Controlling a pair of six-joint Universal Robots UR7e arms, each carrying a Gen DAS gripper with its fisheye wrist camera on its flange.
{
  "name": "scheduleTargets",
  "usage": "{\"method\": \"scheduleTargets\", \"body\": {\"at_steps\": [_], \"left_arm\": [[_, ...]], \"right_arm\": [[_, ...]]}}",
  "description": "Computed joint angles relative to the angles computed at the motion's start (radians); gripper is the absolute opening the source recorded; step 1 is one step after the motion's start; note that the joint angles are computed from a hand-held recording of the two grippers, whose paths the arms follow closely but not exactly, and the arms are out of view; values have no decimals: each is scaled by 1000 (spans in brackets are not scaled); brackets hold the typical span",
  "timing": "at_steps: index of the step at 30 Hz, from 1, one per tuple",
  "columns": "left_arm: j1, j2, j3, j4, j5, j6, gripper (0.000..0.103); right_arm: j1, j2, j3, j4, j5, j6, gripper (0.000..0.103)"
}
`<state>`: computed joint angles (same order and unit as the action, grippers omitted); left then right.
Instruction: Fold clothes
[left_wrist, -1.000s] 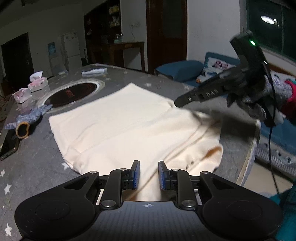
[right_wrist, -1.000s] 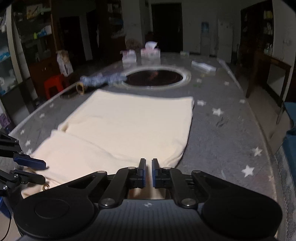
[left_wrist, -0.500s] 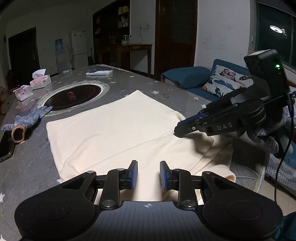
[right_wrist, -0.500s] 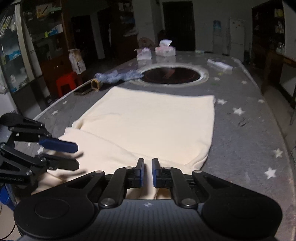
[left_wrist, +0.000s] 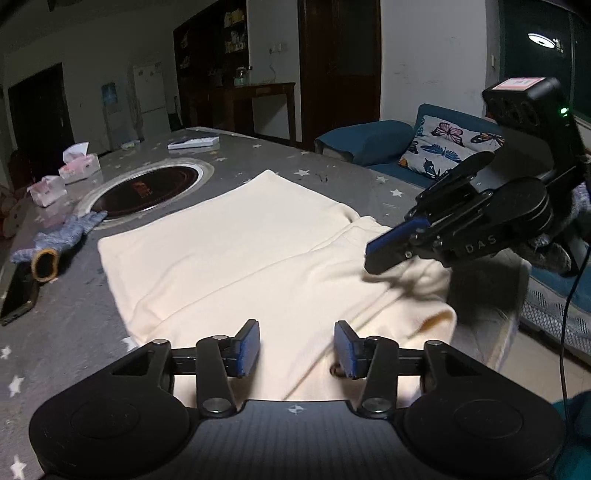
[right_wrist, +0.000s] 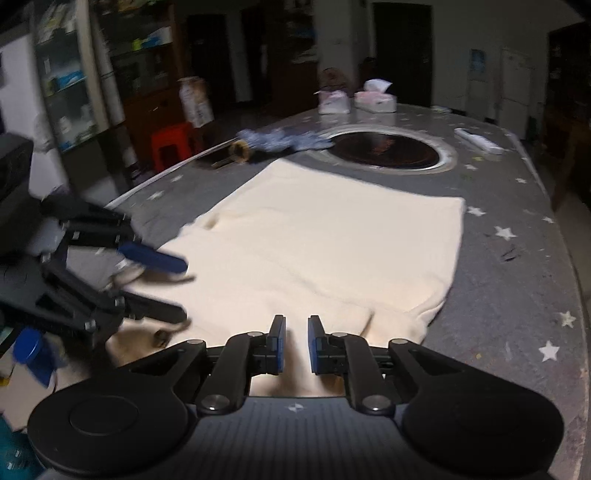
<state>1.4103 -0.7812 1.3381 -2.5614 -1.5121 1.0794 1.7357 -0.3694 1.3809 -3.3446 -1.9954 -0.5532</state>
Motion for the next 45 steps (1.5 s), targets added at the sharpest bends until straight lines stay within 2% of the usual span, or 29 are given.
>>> {"method": "scheduleTargets", "body": {"at_steps": [4, 9, 19, 23, 27, 29, 32, 33, 36, 39, 41, 45], "left_arm": [[7, -52, 57, 0, -4, 49, 55], [16, -112, 130, -23, -1, 143, 59], [27, -125, 164, -52, -11, 232, 59], [31, -112, 164, -91, -21, 257, 59], [30, -90, 165, -115, -11, 300, 58], [30, -82, 157, -107, -14, 297, 53], [30, -74, 142, -89, -29, 283, 35], [30, -72, 138, -84, -34, 277, 26], [28, -66, 120, -76, -54, 243, 15], [22, -51, 85, -68, -67, 187, 11], [16, -36, 54, -59, -71, 150, 10], [7, 0, -10, -34, -70, 94, 10]], "right_arm": [[-3, -1, 13, 25, -23, -8, 12], [1, -22, 40, 33, -16, -1, 13], [14, -59, 87, 21, -42, -14, 14], [20, -72, 107, 3, -51, -35, 24], [23, -76, 118, -2, -62, -54, 26], [25, -79, 124, -6, -66, -61, 27], [26, -83, 130, -10, -71, -72, 28], [26, -85, 132, -13, -72, -76, 29], [26, -91, 142, -18, -70, -87, 34], [25, -97, 150, -21, -65, -96, 34], [26, -101, 156, -21, -58, -108, 39], [28, -111, 171, -14, -38, -133, 39]]}}
